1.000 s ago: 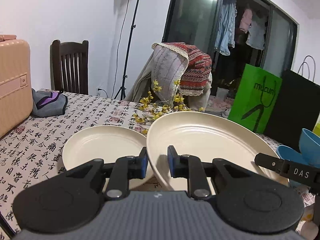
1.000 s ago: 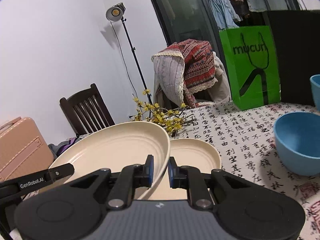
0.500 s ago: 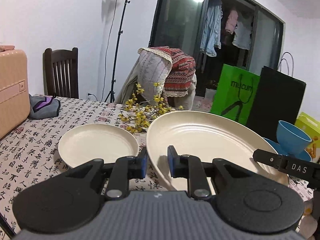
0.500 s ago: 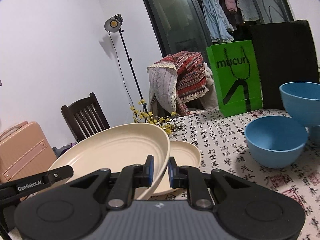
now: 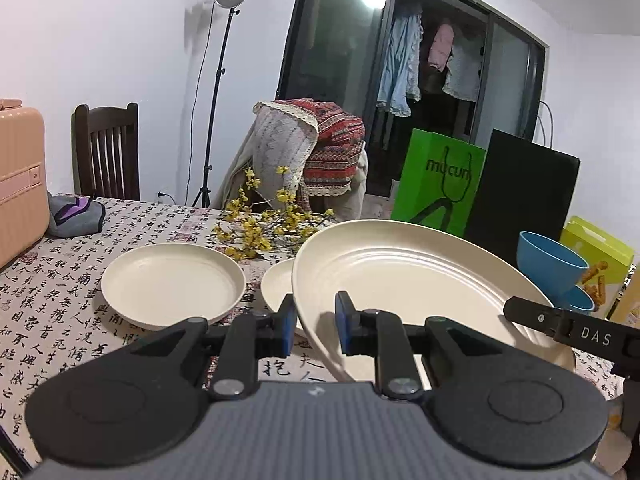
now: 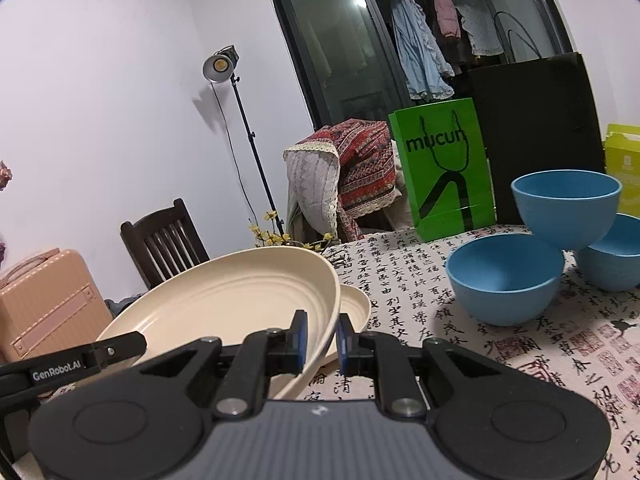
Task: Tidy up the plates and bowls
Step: 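Lift the cream plate with both grippers away from the other plates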
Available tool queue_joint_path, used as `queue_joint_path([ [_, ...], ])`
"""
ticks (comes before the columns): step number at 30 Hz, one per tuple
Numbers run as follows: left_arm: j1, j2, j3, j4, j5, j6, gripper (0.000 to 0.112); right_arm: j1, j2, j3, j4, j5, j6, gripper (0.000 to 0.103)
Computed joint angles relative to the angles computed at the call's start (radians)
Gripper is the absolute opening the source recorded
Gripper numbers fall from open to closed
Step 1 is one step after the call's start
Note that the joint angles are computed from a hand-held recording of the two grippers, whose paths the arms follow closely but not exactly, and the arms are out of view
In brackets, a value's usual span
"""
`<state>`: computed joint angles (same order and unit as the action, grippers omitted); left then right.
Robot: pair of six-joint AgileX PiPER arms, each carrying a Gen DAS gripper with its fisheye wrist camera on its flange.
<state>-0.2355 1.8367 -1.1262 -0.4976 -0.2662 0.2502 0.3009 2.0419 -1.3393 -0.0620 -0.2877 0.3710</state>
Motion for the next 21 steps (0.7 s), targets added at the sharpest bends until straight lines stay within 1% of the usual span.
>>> queue_joint_path([
  [8,-0.035,-0.034,0.062,0.06,-0.04,-0.071,0.02,-0.009,-0.065,0.131,0.055,-0.089,-0.051,0.015],
  [12,-0.049,-0.049,0.094,0.123,-0.06,-0.139,0.02,-0.016,-0.095,0.198,0.08,-0.143,-0.076,0.015],
  [17,-0.081,-0.061,0.123,0.111,-0.074,-0.134,0.02,-0.029,-0.128,0.275,0.085,-0.201,-0.08,0.014],
  [21,-0.107,-0.073,0.155,0.13,-0.106,-0.144,0.021,-0.041,-0.156,0.341,0.096,-0.243,-0.1,0.015],
])
